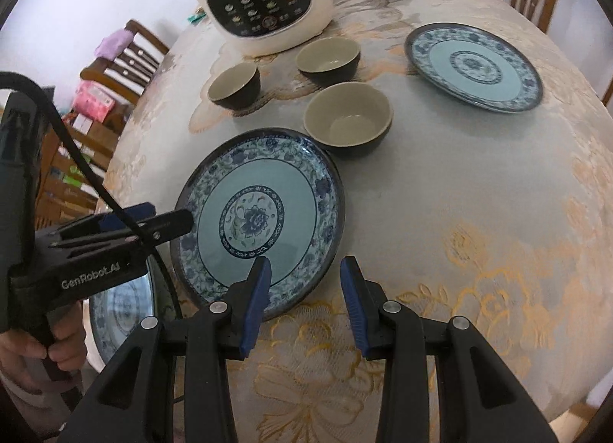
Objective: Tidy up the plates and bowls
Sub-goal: 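Carry the left tool's plate toward the plate held by the right tool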
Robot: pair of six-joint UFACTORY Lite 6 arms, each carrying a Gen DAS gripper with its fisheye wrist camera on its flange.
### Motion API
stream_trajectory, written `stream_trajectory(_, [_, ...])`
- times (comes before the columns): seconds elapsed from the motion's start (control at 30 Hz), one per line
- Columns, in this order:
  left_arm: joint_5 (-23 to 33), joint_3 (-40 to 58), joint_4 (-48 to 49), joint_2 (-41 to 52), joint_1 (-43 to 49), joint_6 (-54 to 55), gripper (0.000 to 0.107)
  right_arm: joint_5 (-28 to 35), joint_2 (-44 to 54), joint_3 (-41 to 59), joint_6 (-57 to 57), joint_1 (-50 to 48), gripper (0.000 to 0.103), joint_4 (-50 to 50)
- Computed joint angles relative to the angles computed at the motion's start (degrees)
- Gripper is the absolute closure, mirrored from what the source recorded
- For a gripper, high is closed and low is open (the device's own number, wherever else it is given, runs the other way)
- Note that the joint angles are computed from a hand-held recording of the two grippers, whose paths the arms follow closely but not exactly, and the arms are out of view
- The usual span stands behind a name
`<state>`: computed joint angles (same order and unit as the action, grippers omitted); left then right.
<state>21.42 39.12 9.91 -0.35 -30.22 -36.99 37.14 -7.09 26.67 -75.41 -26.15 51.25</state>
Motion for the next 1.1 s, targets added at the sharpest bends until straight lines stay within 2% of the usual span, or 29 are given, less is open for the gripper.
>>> stream_trajectory(0.2, [-1.1, 1.1, -2.4, 4.1, 0.7, 0.5, 0.045, -1.5, 5.8, 2.8, -2.3, 1.3, 0.064, 0.4])
stream_trajectory(0.37, [-1.5, 2.4, -0.1, 6.4, 0.0, -3.0, 0.046, -0.7, 9.0, 5.1, -4.5, 1.0, 0.064, 1.8])
stream_trajectory(0.6, [-0.9, 4.5, 4.5, 8.7, -2.1, -10.2, 0.046, 0.8, 10.5, 5.6, -8.7, -0.4, 0.064, 4.5])
stream_trajectory(0.97, [-1.0, 3.1, 7.6, 7.4, -3.1, -14.8, 0.046, 1.7, 10.5, 5.3, -13.3, -1.4, 0.064, 5.1])
stream_trajectory(1.03, [-0.9, 3.2, 8.6, 7.5, -3.6, -16.2, 0.046, 1.1, 10.2, 5.0, -14.4, -1.1, 0.069, 5.8])
stream_trajectory(1.1, [-1.6, 2.8, 8.1, 7.0, -4.1, -15.9, 0.06, -0.3, 9.5, 4.3, -15.2, -0.2, 0.074, 6.6])
